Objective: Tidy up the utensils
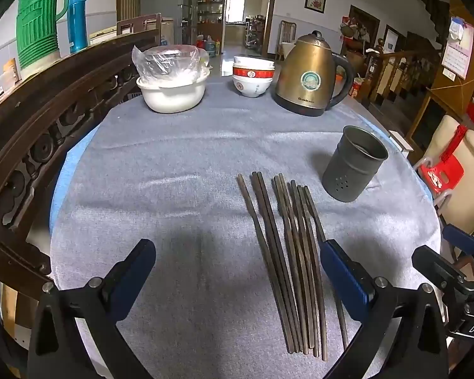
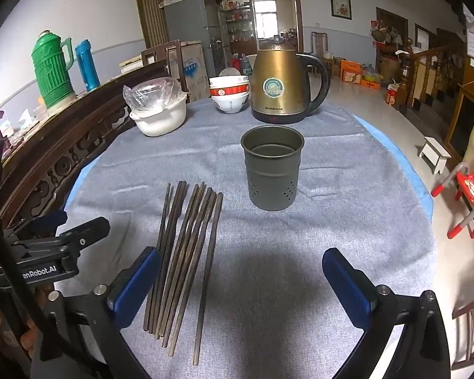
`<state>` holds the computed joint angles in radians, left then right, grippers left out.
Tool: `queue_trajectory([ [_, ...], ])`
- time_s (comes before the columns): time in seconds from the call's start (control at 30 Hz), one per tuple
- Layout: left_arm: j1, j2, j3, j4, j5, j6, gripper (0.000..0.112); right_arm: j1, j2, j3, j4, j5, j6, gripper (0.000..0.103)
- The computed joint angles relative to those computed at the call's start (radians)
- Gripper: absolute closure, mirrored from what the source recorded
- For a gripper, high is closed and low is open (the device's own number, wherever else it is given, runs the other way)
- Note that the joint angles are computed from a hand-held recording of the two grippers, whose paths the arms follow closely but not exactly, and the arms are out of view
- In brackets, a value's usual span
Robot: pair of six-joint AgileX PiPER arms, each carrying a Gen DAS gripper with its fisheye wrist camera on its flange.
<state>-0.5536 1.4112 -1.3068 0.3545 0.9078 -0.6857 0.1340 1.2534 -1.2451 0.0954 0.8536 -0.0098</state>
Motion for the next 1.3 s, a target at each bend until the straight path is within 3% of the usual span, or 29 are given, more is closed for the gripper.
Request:
queue_trajectory([
  [0.37,-0.028,0.007,-0.01,0.012,0.025,-0.025,0.009,-0.01,-0.001,0.001,0.009,0.001,-0.008,0.0],
  [1.0,0.005,-0.002,0.019,-0.015,-0.028,0.005,0.009,-0.016,-0.005,0.012,0.013,-0.011,-0.016,0.0],
  [1.3,-0.006,0.011,0.0,0.001,0.018,0.013,0.009,-0.016,-0.006,0.016,0.01,-0.016,-0.017,0.0],
])
